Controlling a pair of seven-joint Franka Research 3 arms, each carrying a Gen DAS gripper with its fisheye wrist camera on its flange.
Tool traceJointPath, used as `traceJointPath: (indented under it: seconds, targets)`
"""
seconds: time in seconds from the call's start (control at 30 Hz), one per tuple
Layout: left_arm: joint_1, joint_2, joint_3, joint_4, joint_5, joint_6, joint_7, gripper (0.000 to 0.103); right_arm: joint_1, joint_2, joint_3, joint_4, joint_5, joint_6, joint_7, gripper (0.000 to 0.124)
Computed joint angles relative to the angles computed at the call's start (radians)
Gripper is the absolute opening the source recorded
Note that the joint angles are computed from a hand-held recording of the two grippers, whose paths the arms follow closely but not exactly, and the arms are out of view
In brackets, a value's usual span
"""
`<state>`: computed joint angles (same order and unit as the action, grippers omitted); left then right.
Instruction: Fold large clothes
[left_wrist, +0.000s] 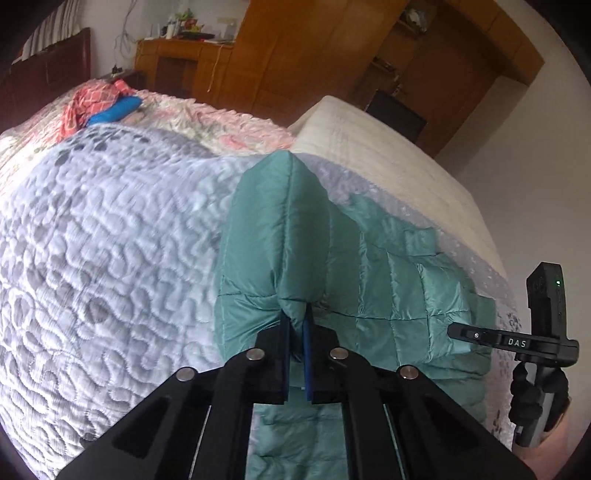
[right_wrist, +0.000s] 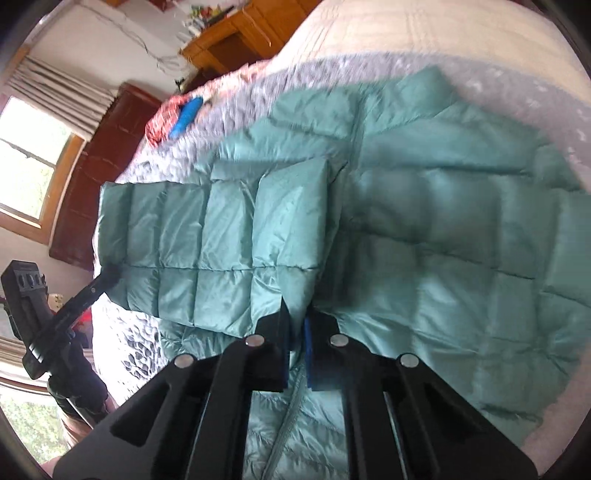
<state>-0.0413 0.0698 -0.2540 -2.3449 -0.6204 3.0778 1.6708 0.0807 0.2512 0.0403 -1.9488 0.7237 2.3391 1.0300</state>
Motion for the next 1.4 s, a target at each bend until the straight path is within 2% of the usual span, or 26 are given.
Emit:
traceJointPath:
  seconds: [0.07, 0.13, 0.33, 0.4, 0.47, 0.53, 0.57, 0.67, 0.8, 0.93, 1.13, 1.27, 1.37, 1.4]
  targets:
    - [-0.004, 0.012, -0.022, 0.029, -0.032, -0.001, 0.037, 0.005, -0.013, -0.032, -0.011, -0.024, 0.008, 0.014, -0.012, 0.004]
    - [-0.021, 0.023, -0.031, 0.05, -0.012, 0.001, 0.028, 0.005, -0.024, -0.059, -0.025, -0.044, 0.01, 0.024, -0.012, 0.004]
    - [-0.077, 0.107, -0.017, 0.138, 0.226, -0.017, -0.166, 0.005, -0.051, -0.117, -0.064, -0.103, -0.039, 0.071, 0.003, 0.004]
    - [-0.115, 0.133, 0.012, 0.167, 0.329, -0.028, -0.251, 0.005, -0.063, -0.129, -0.076, -0.119, -0.05, 0.087, 0.007, 0.004]
    - [-0.176, 0.168, 0.07, 0.207, 0.461, -0.049, -0.356, 0.005, -0.07, -0.136, -0.081, -0.133, -0.057, 0.103, 0.011, 0.004]
    - [-0.237, 0.208, 0.132, 0.255, 0.588, -0.089, -0.456, 0.006, -0.079, -0.136, -0.087, -0.137, -0.06, 0.11, 0.016, 0.004]
    - [-0.244, 0.232, 0.138, 0.282, 0.622, -0.114, -0.481, 0.008, -0.085, -0.133, -0.09, -0.138, -0.061, 0.111, 0.018, 0.004]
    - [-0.233, 0.287, 0.127, 0.337, 0.68, -0.173, -0.535, 0.022, -0.088, -0.126, -0.094, -0.151, -0.099, 0.137, 0.049, 0.004]
    - [-0.163, 0.294, 0.062, 0.322, 0.699, -0.17, -0.548, 0.029, -0.095, -0.087, -0.098, -0.149, -0.139, 0.15, 0.088, 0.004]
    - [-0.135, 0.289, 0.052, 0.293, 0.755, -0.151, -0.57, 0.031, -0.093, -0.05, -0.1, -0.148, -0.204, 0.16, 0.148, 0.004]
    - [-0.071, 0.304, -0.003, 0.27, 0.73, -0.156, -0.533, 0.03, -0.104, 0.014, -0.087, -0.118, -0.214, 0.133, 0.176, 0.005]
    - [-0.093, 0.286, 0.019, 0.274, 0.752, -0.187, -0.555, 0.03, -0.095, -0.018, -0.091, -0.145, -0.245, 0.171, 0.201, 0.011]
    - [-0.123, 0.233, 0.052, 0.237, 0.795, -0.149, -0.609, 0.04, -0.073, -0.114, -0.101, -0.233, -0.305, 0.284, 0.249, 0.011]
    - [-0.132, 0.219, 0.061, 0.225, 0.814, -0.133, -0.625, 0.04, -0.073, -0.149, -0.094, -0.26, -0.289, 0.314, 0.23, 0.011]
